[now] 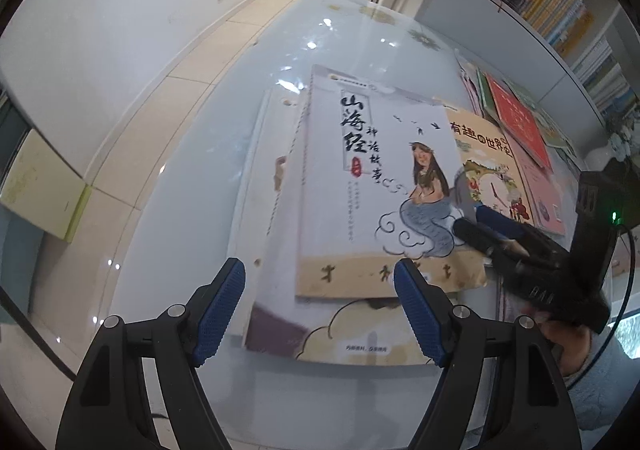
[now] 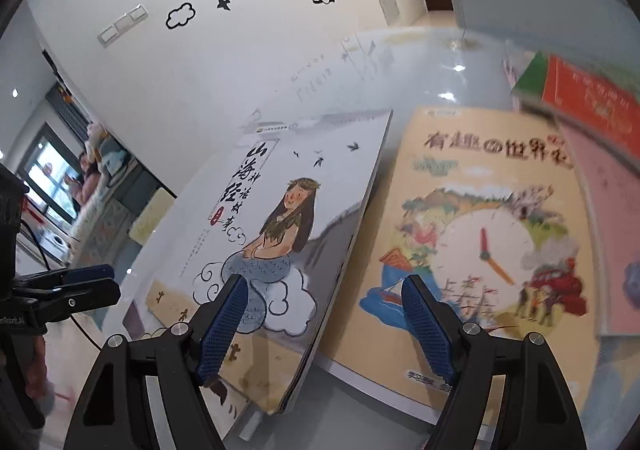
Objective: Organize books
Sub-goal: 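Lower the booklet onto the book stack on the white table and open both tools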
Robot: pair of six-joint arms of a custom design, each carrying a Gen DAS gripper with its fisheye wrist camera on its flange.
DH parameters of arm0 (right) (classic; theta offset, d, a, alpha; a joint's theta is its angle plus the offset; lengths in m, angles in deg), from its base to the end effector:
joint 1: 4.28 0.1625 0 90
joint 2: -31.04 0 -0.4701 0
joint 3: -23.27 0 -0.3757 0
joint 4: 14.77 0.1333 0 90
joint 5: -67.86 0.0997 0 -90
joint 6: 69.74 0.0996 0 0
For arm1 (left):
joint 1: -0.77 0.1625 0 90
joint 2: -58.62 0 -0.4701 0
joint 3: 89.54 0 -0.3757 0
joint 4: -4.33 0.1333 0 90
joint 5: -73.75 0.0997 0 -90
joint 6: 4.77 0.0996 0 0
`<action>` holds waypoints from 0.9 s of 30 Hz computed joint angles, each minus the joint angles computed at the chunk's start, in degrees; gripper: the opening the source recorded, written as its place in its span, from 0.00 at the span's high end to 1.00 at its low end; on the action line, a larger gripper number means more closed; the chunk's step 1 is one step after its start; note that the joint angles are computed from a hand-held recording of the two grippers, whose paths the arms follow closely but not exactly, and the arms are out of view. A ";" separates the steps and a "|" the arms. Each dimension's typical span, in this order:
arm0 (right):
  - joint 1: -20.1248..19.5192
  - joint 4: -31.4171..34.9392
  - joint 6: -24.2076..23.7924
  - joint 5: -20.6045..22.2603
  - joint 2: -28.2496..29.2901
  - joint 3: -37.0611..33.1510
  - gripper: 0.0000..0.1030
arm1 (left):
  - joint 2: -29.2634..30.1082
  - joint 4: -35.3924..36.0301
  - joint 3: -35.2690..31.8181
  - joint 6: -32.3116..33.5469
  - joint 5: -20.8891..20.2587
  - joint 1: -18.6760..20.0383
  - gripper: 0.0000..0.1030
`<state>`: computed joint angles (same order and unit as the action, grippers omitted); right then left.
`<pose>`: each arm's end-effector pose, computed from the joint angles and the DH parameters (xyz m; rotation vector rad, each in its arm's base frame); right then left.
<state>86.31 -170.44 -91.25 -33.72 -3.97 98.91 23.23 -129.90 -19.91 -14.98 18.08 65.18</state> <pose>0.1216 -0.8006 0.1414 0.4769 -2.7724 0.5624 -0.1774 -0.8090 0.1597 0.2768 2.5720 -0.4606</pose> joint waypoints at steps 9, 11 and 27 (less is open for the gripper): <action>2.32 -2.90 -19.35 0.70 0.51 4.96 0.26 | 1.22 1.20 -1.81 -0.22 0.19 -0.52 0.27; 2.59 -2.71 -21.27 0.79 0.28 5.45 0.27 | 1.43 1.60 -2.15 -0.42 0.23 -0.56 0.27; -1.64 -4.95 -19.29 -0.17 -8.01 7.85 0.17 | -4.62 0.52 12.38 -15.48 3.52 -0.26 0.27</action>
